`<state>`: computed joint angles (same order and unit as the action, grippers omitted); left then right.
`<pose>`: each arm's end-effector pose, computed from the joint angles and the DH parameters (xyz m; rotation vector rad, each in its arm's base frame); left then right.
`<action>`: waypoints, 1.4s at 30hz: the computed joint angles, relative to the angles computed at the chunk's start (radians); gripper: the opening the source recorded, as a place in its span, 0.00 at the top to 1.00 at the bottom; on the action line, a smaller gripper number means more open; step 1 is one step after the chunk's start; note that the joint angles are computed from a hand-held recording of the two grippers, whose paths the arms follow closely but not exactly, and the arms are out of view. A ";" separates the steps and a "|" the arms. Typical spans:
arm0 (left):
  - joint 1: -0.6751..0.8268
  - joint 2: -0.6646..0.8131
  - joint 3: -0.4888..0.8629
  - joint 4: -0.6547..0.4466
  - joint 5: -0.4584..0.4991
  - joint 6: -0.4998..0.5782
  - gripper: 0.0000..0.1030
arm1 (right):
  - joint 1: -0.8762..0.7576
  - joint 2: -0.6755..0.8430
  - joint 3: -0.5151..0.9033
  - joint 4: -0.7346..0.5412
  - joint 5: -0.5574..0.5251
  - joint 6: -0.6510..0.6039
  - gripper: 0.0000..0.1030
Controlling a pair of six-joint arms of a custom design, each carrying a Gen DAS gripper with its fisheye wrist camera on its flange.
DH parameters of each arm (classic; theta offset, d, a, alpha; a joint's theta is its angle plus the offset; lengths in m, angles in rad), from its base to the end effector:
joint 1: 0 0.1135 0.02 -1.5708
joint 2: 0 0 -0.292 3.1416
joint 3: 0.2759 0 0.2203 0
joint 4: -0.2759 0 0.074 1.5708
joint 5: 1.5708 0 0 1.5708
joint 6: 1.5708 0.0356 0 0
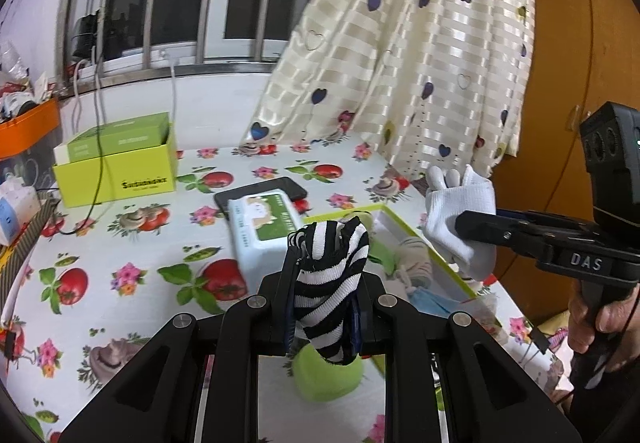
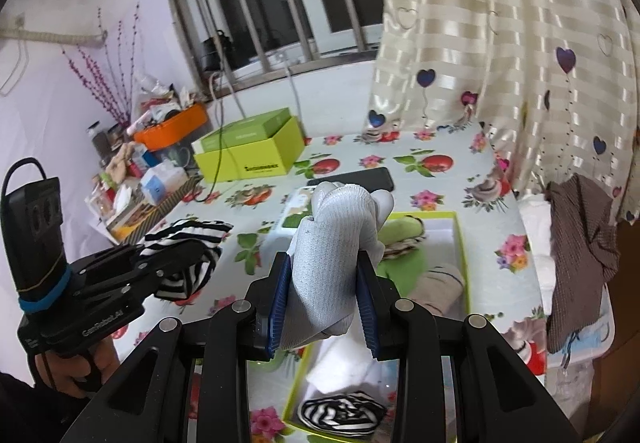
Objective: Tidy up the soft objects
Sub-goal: 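Carry the striped sock and white glove over the box lid with both tools, then lower the sock into the lid and open the left tool while the right tool releases the glove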
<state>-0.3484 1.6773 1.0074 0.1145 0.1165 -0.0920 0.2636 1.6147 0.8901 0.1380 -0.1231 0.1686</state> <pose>0.3251 -0.1225 0.2616 0.3433 2.1185 -0.3827 0.3101 0.0882 0.2491 -0.1751 2.1702 0.3811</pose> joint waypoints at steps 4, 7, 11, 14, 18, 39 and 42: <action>-0.019 0.016 0.009 -0.002 0.022 0.001 0.80 | -0.037 -0.006 -0.023 0.011 -0.013 0.002 0.71; -0.033 0.029 0.015 -0.002 0.033 0.001 0.80 | -0.058 -0.009 -0.042 0.020 -0.023 0.001 0.71; -0.057 0.051 0.030 -0.007 0.041 0.002 0.80 | -0.077 -0.004 -0.057 0.026 -0.034 -0.001 0.71; -0.070 0.066 0.040 -0.011 0.044 0.002 0.80 | -0.089 -0.001 -0.066 0.031 -0.043 -0.004 0.71; -0.089 0.094 0.059 -0.022 0.047 0.008 0.80 | -0.100 0.012 -0.076 0.038 -0.052 -0.006 0.71; -0.186 0.329 0.219 -0.126 0.032 0.037 0.80 | -0.182 0.198 -0.090 0.071 -0.131 -0.033 0.70; -0.194 0.355 0.235 -0.140 0.035 0.045 0.80 | -0.186 0.205 -0.088 0.071 -0.133 -0.034 0.70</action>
